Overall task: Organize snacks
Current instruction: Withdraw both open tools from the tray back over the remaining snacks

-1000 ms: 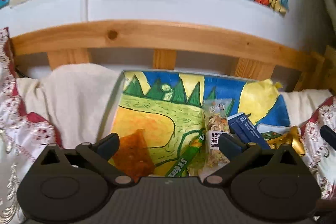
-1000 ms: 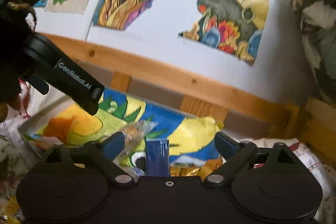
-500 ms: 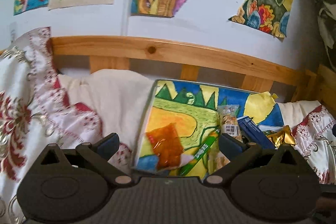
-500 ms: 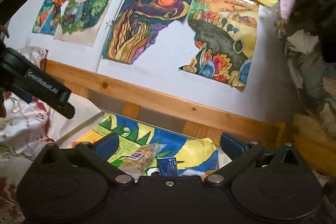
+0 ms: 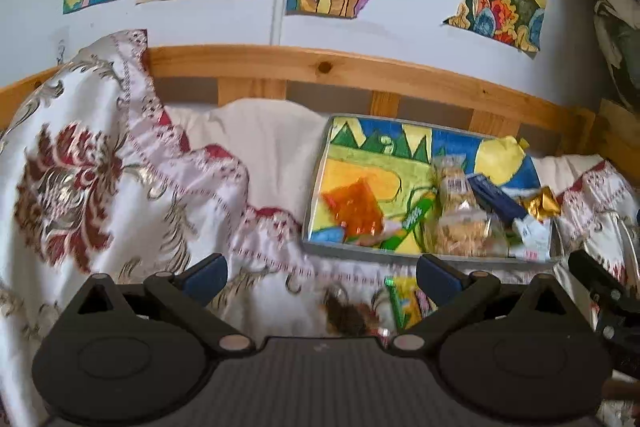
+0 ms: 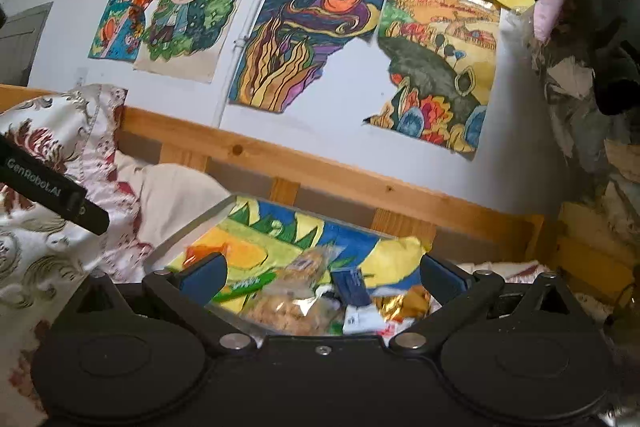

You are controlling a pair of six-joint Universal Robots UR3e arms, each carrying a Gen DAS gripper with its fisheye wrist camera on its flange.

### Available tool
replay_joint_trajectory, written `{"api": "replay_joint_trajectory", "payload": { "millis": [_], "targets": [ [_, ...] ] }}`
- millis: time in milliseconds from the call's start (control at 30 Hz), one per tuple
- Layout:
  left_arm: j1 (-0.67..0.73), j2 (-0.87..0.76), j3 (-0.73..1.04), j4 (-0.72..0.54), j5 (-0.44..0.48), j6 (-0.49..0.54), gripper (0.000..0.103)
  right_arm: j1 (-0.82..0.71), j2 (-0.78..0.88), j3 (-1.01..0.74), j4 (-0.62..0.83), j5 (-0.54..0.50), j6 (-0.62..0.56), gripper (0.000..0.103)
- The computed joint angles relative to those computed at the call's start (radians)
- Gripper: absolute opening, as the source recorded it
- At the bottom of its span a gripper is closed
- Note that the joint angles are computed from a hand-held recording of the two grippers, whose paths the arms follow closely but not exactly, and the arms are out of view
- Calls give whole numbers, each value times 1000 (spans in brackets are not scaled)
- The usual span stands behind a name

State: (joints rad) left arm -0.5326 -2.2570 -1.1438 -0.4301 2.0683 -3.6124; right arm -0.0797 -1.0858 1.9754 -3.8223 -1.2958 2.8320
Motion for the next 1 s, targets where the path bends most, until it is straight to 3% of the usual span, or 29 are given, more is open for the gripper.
{"api": "replay_joint_trajectory", "payload": {
  "millis": [500, 1000],
  "targets": [
    [-63, 120, -271, 40, 35, -68, 102, -21, -254, 244, 230, 13, -15, 102],
    [-108, 123, -290, -18, 79, -145, 102, -33, -323, 275, 374, 25, -24, 102]
  ]
}}
